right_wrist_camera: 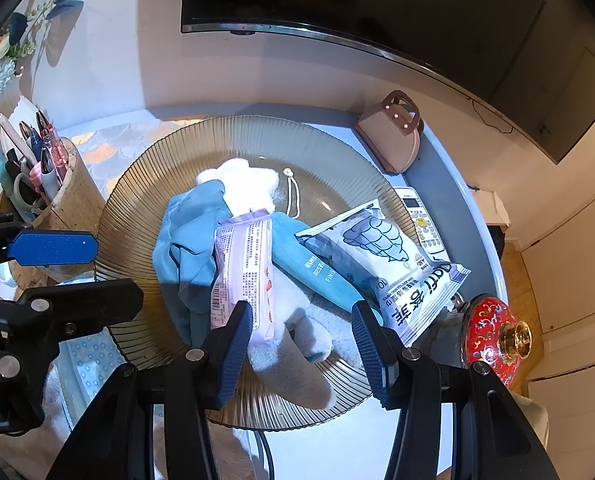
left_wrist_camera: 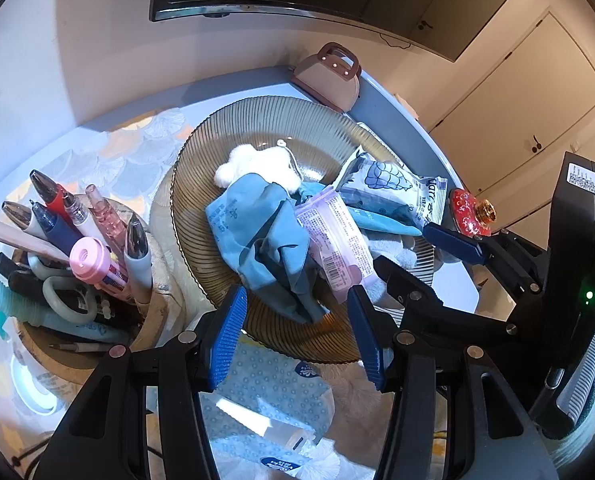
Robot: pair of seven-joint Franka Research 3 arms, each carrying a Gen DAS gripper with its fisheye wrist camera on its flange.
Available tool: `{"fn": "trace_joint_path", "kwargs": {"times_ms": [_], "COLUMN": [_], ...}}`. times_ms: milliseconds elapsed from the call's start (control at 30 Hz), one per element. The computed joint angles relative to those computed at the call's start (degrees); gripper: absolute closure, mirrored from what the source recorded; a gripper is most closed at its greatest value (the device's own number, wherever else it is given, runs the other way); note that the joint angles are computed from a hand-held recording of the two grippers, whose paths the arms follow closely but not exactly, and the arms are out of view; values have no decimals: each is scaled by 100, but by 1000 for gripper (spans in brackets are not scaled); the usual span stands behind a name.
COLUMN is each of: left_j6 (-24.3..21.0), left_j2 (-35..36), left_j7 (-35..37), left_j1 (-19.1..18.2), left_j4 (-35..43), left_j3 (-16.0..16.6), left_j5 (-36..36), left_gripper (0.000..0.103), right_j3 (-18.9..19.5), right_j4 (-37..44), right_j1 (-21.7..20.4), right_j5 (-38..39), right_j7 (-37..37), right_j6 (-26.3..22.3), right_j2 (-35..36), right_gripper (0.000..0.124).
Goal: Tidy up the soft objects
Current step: 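Open both grippers over the plate and lift them away, then swing both tools back toward the table beside the vase, then grasp the teal bag with left gripper while right grasps the white sponge bag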
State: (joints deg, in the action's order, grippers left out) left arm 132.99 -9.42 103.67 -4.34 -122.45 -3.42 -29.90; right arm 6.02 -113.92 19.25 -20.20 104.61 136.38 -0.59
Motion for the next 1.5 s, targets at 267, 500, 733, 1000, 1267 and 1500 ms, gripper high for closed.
{"fn": "trace_joint_path", "kwargs": {"times_ms": [267, 500, 733, 1000, 1267, 1500], "left_j6": [642, 1585, 1857, 1409, 1645, 1747], "left_j2": [-494, -1377, -1674, -566, 87, 346], "left_j7": [686, 805, -194, 148, 903, 1201], "left_j1": [-93, 177, 879, 1073, 1373, 1508], "left_j4": [-424, -1125, -1711, -1515, -1198, -1150], "left_j3": [298, 811, 1288, 1464, 964, 843], "left_j5": [-1026, -1513, -356, 8, 253, -10], "left_gripper": [53, 40, 21, 21, 21, 21], "right_j3": [2, -16, -387, 418, 350, 217], "right_j4": [-49, -978, -1000, 206, 976, 1298], "right_j1": [2, 202, 1630, 1319, 1371, 1666], "right_j5": [-30, 2192, 5972, 4905, 3259, 2156], "right_j7": [50, -1041, -4890, -4442, -2379, -1005], "right_j6": [126, 2079, 2719, 874, 480, 505], "right_j2": [-33, -713, -849, 394, 1240, 1610], "right_gripper": [74, 70, 39, 39, 39, 39]}}
